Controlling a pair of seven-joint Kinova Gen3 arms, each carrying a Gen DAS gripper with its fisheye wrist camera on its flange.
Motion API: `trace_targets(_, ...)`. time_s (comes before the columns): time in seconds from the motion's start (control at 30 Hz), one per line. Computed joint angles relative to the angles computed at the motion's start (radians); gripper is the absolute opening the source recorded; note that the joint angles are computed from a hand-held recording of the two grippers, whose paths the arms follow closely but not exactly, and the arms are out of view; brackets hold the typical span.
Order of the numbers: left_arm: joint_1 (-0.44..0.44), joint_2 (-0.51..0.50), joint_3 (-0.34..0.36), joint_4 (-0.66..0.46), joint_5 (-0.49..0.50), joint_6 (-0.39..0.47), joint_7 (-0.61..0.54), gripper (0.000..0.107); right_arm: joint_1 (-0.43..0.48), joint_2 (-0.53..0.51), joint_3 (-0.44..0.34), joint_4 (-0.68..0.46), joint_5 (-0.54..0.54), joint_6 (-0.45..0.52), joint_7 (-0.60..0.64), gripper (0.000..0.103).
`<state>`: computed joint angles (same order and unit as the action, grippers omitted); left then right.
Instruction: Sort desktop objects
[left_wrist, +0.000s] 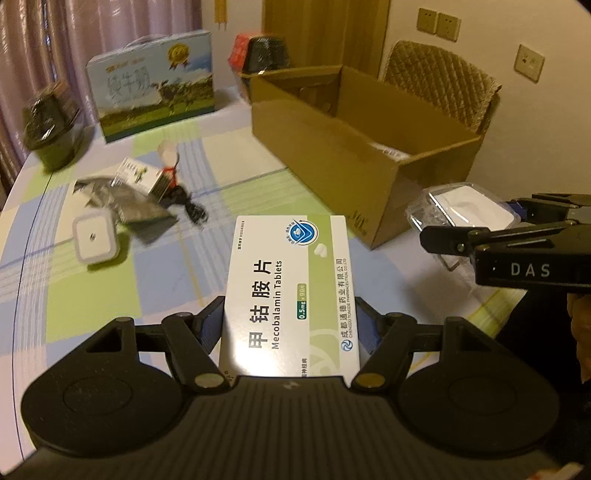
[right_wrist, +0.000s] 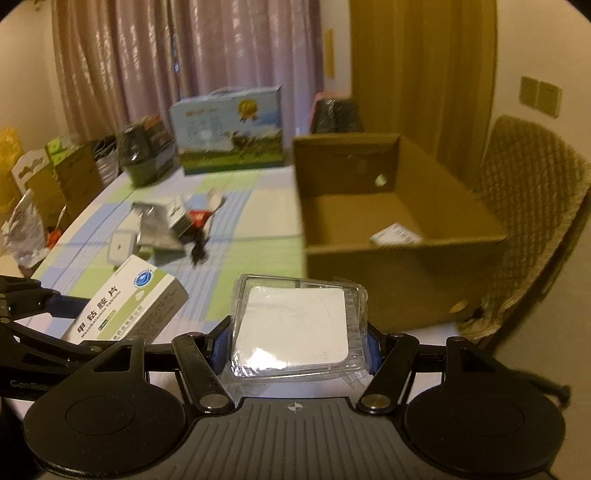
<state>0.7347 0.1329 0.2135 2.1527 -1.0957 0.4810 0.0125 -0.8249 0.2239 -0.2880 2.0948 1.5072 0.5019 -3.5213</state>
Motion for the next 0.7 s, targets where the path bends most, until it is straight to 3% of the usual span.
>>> trace_targets(0.37, 0.005, 0.072, -0.038, -0.201, 0.019, -0.037, -0.139, 0.067, 0.111, -0.038, 0.035, -0.044, 0.076, -0.007, 0.065, 0.064)
trace_targets(0.7, 0.008, 0.212, -0.111, -0.423, 0.187, -0.083, -0.312, 0.067, 0.258, 0.023, 0.083, -0.138, 0.095, -0.138, 0.142, 0.064)
